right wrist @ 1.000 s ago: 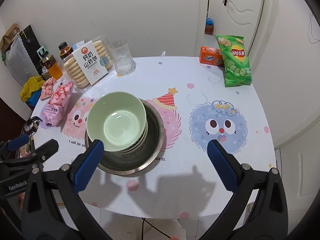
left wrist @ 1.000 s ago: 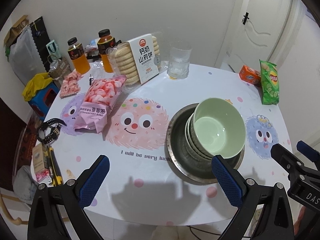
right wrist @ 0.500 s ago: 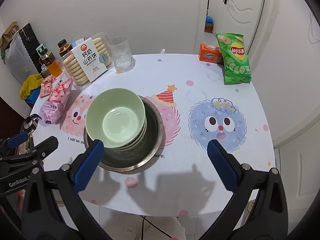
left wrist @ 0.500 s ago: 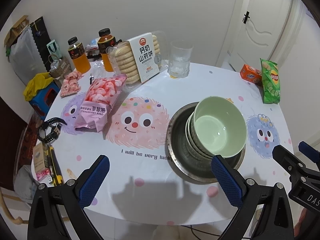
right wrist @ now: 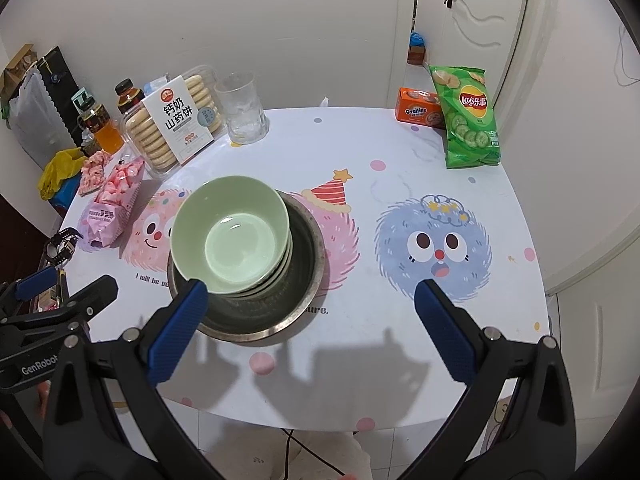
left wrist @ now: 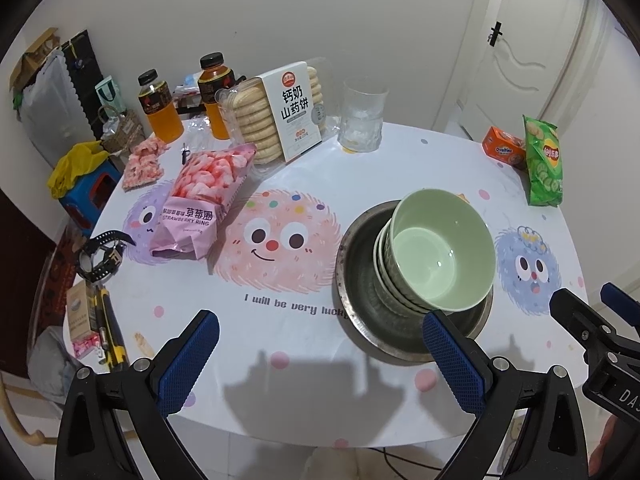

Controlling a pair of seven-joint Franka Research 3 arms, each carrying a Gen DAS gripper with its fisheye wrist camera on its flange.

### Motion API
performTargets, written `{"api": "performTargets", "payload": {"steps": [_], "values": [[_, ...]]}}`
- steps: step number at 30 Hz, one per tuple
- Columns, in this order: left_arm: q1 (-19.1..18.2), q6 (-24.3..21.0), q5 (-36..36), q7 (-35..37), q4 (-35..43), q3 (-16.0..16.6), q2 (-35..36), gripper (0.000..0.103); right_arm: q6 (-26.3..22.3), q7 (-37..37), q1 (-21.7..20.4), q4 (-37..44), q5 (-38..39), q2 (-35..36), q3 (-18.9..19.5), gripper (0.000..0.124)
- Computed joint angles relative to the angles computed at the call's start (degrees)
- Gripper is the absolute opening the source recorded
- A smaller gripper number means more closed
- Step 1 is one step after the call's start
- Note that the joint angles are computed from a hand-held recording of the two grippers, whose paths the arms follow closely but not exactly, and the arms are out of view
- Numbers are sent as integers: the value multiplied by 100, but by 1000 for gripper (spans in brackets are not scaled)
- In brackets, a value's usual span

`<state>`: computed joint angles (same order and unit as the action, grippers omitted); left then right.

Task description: Organize plates and bowls

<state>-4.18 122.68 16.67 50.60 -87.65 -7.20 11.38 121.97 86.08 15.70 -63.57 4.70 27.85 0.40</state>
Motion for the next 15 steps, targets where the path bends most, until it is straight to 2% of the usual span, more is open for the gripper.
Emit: {"api": "performTargets", "payload": {"steps": [15], "values": [[3, -6, 37, 20, -26, 6, -12, 103, -18, 15, 1, 20, -3, 12, -2, 103]]}}
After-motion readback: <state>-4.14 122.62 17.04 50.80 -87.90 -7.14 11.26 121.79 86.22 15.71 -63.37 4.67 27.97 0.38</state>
